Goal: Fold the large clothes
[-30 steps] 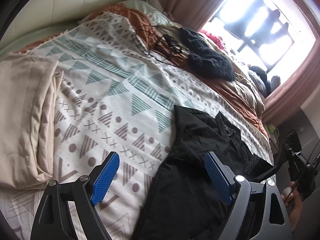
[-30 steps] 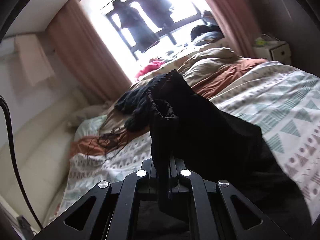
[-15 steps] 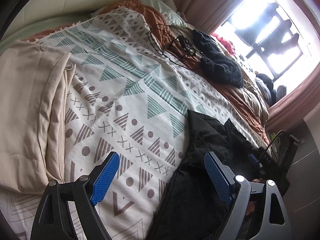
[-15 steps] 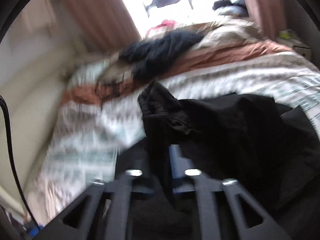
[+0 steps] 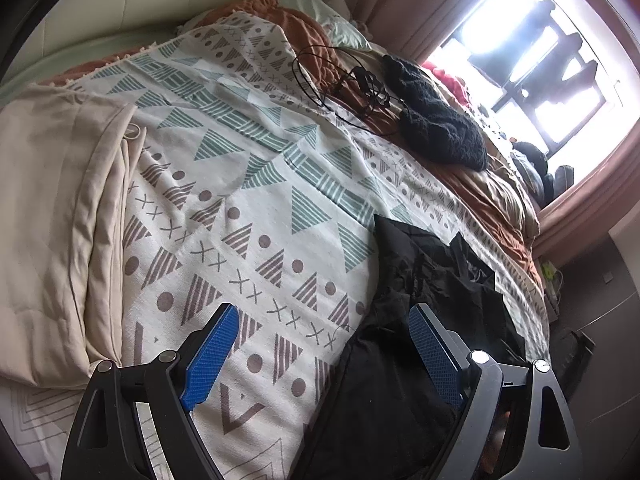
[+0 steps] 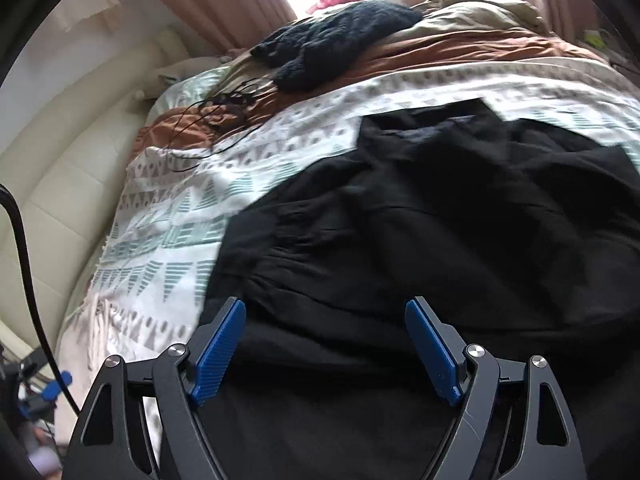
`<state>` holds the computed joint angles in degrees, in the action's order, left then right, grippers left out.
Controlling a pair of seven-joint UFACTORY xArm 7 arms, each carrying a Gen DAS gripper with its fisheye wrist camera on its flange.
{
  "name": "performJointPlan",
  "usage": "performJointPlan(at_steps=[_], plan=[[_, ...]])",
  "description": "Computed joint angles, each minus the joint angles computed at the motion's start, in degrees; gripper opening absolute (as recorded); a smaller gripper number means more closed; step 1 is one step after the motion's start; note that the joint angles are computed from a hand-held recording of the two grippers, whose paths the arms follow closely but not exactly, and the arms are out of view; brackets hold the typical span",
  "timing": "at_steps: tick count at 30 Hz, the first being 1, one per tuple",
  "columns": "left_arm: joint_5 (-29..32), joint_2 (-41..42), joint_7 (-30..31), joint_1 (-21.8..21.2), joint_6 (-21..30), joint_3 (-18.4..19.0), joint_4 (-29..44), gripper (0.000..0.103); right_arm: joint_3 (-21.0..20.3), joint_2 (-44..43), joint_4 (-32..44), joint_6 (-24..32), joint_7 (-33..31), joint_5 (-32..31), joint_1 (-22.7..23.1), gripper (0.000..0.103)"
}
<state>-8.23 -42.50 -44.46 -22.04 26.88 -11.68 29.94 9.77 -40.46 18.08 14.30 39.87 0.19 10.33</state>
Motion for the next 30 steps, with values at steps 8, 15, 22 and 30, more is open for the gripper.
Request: performJointPlan(at_steps=[8, 15, 22, 30], plan=[[3.62, 3.77, -3.12, 1.30, -1.61, -4.75, 2.82, 0.087, -6.00, -25.72, -8.60, 16.03, -3.26, -0.55, -6.17, 0.082], [6.30, 10.49, -7.35, 0.91, -5.63, -7.83, 7.08, 0.087, -16.93, -47.95, -14.39, 31.93, -9.07, 1.03, -19.69, 0.075], [13.79, 22.56, -9.64, 1.43, -4.83, -11.21, 17.22, 0.087, -27.48, -48.56, -18.10, 32.27, -16.59, 4.73, -32.04, 0.061], [23.75, 40.66, -8.46, -1.31, -0.08, -9.35, 32.39, 0.087, -32.66, -36.88, -19.21, 21.58, -23.29, 13.51, -30.73, 0.053]])
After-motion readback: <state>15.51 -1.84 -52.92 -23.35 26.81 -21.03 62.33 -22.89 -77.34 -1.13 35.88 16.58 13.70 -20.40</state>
